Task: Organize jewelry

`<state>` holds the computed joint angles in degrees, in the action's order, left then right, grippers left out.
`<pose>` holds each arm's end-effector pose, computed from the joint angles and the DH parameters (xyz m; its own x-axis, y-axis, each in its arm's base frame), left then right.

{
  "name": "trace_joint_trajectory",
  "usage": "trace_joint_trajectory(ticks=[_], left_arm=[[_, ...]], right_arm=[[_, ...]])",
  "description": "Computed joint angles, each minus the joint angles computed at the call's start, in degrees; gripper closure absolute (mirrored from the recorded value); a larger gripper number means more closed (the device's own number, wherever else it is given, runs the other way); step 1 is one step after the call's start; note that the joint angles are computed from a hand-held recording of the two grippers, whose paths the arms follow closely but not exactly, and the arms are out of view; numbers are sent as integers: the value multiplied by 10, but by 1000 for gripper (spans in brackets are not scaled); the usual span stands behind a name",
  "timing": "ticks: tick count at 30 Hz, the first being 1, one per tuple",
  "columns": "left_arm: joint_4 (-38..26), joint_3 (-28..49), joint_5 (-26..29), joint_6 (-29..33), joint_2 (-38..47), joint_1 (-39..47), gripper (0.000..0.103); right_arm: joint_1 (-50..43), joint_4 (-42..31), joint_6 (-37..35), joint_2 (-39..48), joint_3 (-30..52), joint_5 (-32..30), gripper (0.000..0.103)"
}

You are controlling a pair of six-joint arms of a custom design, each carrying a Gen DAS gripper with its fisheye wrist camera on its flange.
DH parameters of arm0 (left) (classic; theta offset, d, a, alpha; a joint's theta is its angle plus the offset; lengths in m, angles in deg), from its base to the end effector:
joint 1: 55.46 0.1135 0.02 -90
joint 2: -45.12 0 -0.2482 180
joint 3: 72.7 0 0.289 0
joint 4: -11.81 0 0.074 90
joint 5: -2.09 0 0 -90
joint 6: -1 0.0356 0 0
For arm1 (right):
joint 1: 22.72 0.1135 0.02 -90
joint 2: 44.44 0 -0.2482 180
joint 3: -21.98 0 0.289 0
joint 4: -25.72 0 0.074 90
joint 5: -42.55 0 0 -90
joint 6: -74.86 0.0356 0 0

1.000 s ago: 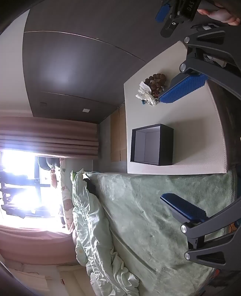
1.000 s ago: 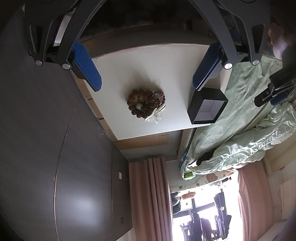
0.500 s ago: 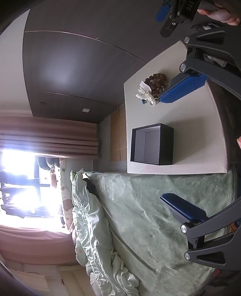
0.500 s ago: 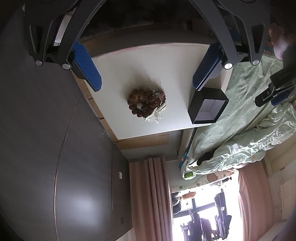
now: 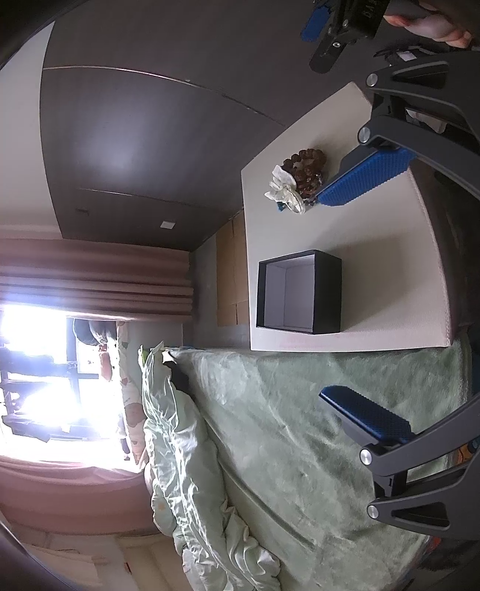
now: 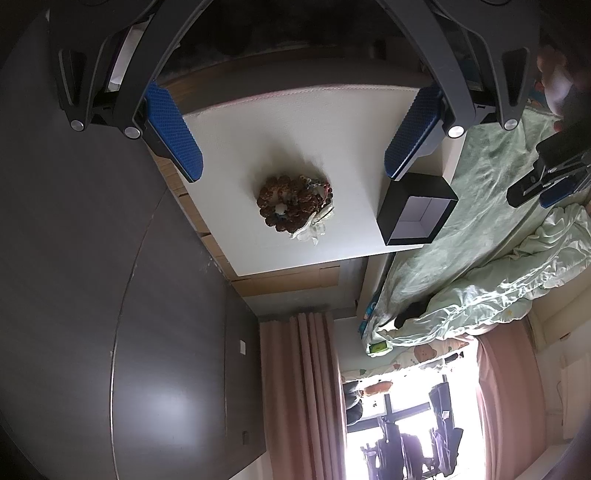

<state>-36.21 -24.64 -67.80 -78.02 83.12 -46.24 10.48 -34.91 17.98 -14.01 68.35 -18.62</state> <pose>0.1931 0.0189 0.2507 -0.5737 0.0881 -0.8143 0.2306 0.9713 -0.0574 0.1422 0.0725 0.2446 -0.5982 0.1806 -0.7807 0.1600 0.9816 0.1044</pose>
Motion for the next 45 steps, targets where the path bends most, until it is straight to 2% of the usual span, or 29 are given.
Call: trace_joint_trajectory(ticks=[5,12,45], left_arm=[[-5,0,-3,4,-4,-4,8],[-5,3,0,0,-1,-1,8],[-1,2,-4,-2,-3,-3,8]], right_arm=[[-26,12,-18,-6,-8,-19,5],[-14,-14,-8,-29,-6,-4,5],[-25,-7,-13,-33,-8,-8,5]])
